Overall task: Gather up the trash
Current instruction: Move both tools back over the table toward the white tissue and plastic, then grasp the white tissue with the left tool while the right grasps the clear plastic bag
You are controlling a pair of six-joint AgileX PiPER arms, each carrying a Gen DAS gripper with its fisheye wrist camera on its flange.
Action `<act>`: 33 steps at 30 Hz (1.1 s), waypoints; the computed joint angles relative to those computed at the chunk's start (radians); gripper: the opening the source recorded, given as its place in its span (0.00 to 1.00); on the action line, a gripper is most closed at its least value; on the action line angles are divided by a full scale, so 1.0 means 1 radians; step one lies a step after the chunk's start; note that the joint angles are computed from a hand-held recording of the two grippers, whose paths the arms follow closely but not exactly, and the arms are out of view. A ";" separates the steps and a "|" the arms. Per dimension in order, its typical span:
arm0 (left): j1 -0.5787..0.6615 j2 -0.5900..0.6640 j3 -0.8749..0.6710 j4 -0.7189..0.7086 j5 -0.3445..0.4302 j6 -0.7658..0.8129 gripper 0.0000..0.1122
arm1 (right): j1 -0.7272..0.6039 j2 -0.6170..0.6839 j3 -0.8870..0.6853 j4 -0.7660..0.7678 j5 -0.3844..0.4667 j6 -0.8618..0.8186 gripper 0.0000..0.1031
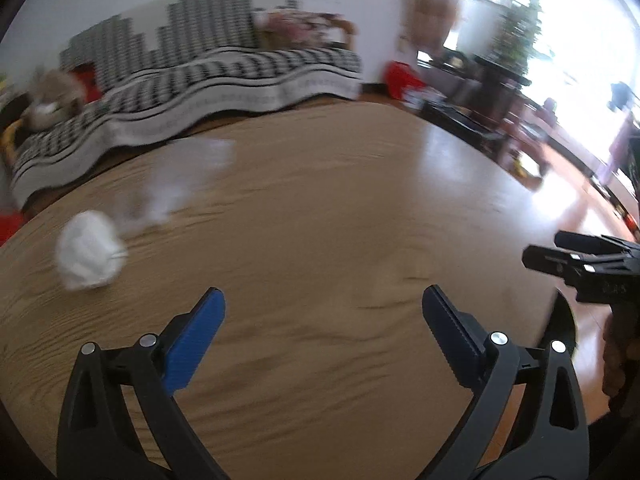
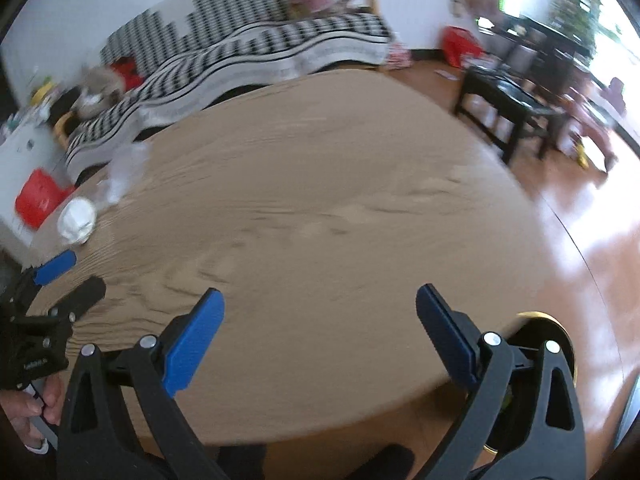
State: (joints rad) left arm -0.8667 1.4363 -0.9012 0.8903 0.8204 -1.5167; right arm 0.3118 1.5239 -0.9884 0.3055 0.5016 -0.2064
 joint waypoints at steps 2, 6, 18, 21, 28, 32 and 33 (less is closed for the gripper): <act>0.047 -0.070 0.064 0.017 0.015 -0.016 0.85 | 0.096 0.039 -0.047 -0.082 -0.004 0.106 0.91; 0.181 -0.205 0.180 0.038 0.025 -0.029 0.86 | 0.264 0.155 -0.187 -0.202 0.015 0.264 0.91; 0.749 -0.165 0.264 -0.096 -0.417 0.177 0.86 | 0.434 0.455 -0.547 -0.279 0.100 0.363 0.91; 0.795 -0.132 0.260 -0.112 -0.484 0.206 0.85 | 0.434 0.504 -0.594 -0.282 0.107 0.365 0.91; 0.822 -0.098 0.266 -0.114 -0.493 0.233 0.45 | 0.421 0.603 -0.717 -0.181 0.112 0.311 0.91; 0.839 -0.130 0.270 -0.151 -0.451 0.271 0.45 | 0.432 0.669 -0.813 -0.139 0.140 0.297 0.91; 0.850 -0.139 0.271 -0.176 -0.446 0.296 0.45 | 0.438 0.695 -0.857 -0.135 0.154 0.300 0.91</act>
State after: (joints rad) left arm -0.0162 1.2969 -0.6306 0.7144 0.3743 -1.2205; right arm 0.7502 2.2186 -1.8454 0.1703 0.6554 0.0938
